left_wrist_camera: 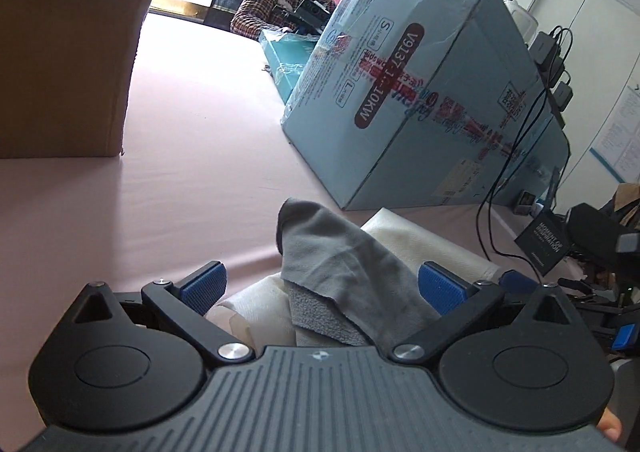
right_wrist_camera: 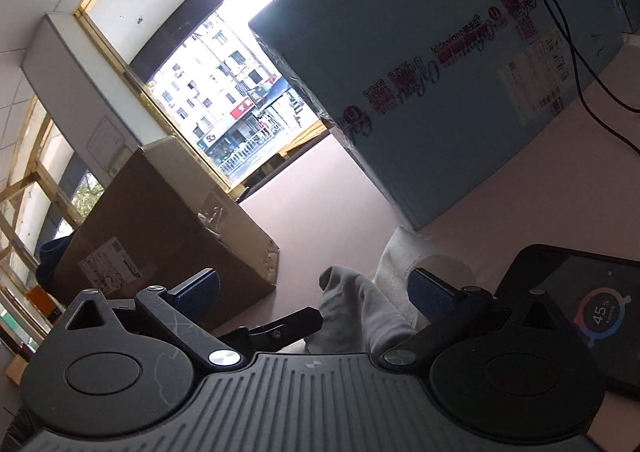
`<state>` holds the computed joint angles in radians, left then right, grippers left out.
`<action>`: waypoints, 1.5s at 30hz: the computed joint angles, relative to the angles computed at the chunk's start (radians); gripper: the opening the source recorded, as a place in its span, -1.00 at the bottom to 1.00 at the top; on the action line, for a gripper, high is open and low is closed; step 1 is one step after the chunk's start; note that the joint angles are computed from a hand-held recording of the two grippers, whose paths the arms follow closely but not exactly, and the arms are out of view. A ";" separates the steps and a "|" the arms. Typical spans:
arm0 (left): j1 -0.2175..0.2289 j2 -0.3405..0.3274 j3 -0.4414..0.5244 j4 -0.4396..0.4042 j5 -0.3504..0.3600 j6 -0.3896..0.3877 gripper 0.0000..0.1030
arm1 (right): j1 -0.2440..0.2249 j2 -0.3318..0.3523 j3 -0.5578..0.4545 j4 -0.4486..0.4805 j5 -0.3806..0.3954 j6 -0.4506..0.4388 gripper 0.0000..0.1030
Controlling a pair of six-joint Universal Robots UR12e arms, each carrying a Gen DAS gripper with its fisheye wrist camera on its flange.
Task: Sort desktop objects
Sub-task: 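Move the right tool to the grey cloth and close on it, then carry the grey cloth in the right tool over the orange-rimmed box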
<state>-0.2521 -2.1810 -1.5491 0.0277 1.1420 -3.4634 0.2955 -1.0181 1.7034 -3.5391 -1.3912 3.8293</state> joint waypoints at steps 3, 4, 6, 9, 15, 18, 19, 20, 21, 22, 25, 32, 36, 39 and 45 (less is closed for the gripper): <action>0.019 0.000 -0.010 0.065 -0.111 -0.017 1.00 | -0.002 0.000 0.001 -0.005 0.028 0.008 0.98; 0.022 -0.004 -0.007 0.074 -0.145 -0.018 1.00 | -0.003 0.001 -0.001 0.007 0.033 0.012 0.98; 0.024 -0.010 0.004 0.040 -0.202 0.004 1.00 | -0.009 0.008 -0.009 0.029 0.057 0.030 0.97; 0.013 -0.014 0.013 -0.050 -0.200 0.063 1.00 | -0.016 0.018 -0.020 0.062 0.090 0.062 0.96; -0.007 -0.022 0.019 -0.114 -0.128 0.127 0.99 | -0.001 0.010 -0.039 0.229 -0.011 0.040 0.96; -0.006 -0.022 0.017 -0.103 -0.120 0.112 0.76 | 0.001 0.011 -0.044 0.282 -0.012 0.033 0.96; -0.007 -0.022 0.016 -0.100 -0.114 0.112 0.67 | 0.002 0.012 -0.048 0.294 -0.013 0.027 0.94; -0.007 -0.021 0.015 -0.098 -0.107 0.112 0.62 | 0.004 0.012 -0.049 0.305 -0.015 0.020 0.88; -0.007 -0.020 0.014 -0.096 -0.096 0.115 0.47 | 0.005 0.012 -0.050 0.316 -0.019 0.014 0.83; -0.010 -0.018 0.011 -0.094 -0.081 0.122 0.27 | 0.007 0.012 -0.052 0.327 -0.023 0.011 0.80; -0.020 -0.012 0.007 -0.097 -0.019 0.149 -0.04 | 0.013 0.012 -0.060 0.362 -0.042 -0.005 0.38; -0.031 0.001 -0.026 -0.015 0.041 0.159 -0.30 | 0.009 0.017 -0.058 0.331 -0.017 -0.006 -0.67; -0.026 0.004 -0.043 0.073 0.032 0.134 -0.54 | 0.012 0.023 -0.050 0.241 -0.003 -0.028 -0.72; -0.024 0.008 -0.053 0.124 0.022 0.140 -0.85 | 0.016 0.024 -0.045 0.180 0.009 -0.058 -0.73; -0.031 0.011 -0.057 0.117 0.044 0.167 -0.85 | 0.022 0.026 -0.048 0.172 -0.001 -0.069 -0.74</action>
